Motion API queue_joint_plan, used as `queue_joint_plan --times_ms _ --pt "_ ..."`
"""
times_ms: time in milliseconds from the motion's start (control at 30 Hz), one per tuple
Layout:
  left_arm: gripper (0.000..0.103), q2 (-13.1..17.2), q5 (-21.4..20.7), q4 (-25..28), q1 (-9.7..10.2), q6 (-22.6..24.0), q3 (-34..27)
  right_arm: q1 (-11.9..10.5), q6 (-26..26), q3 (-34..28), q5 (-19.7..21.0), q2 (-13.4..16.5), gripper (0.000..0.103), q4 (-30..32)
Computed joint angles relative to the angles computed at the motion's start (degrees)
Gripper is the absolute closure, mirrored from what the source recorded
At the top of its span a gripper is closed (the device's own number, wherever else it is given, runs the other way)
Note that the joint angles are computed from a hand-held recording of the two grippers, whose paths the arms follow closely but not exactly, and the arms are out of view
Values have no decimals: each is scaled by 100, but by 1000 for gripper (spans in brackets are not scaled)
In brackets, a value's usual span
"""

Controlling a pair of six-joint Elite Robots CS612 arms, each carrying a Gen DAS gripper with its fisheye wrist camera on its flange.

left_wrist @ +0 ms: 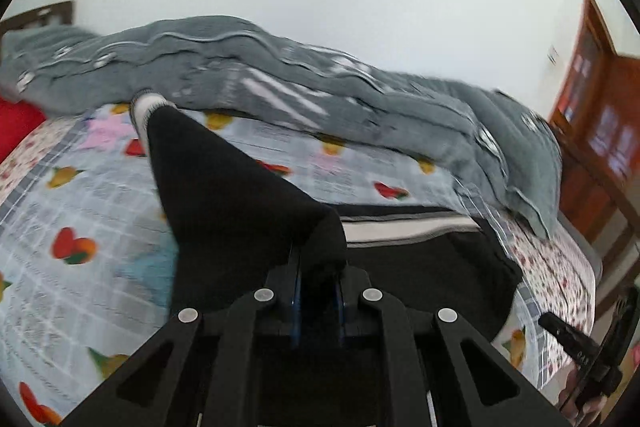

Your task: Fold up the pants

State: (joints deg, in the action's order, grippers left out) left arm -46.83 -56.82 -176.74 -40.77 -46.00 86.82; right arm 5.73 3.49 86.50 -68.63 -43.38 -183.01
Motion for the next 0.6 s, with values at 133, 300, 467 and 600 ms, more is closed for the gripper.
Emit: queue_joint_plan --times_ms 133,300,467,600 --pt "91 224 -284 223 -72 218 -387 -89 45 24 34 9 65 -13" --pt "92 457 -810 399 -104 366 -709 -147 14 36 47 22 65 36" --pt "91 694 -1552 592 -88 393 -996 -147 -31 40 107 39 65 116" --pt "88 742 -1729 966 -94 512 -1105 -89 -122 -19 114 59 65 289"
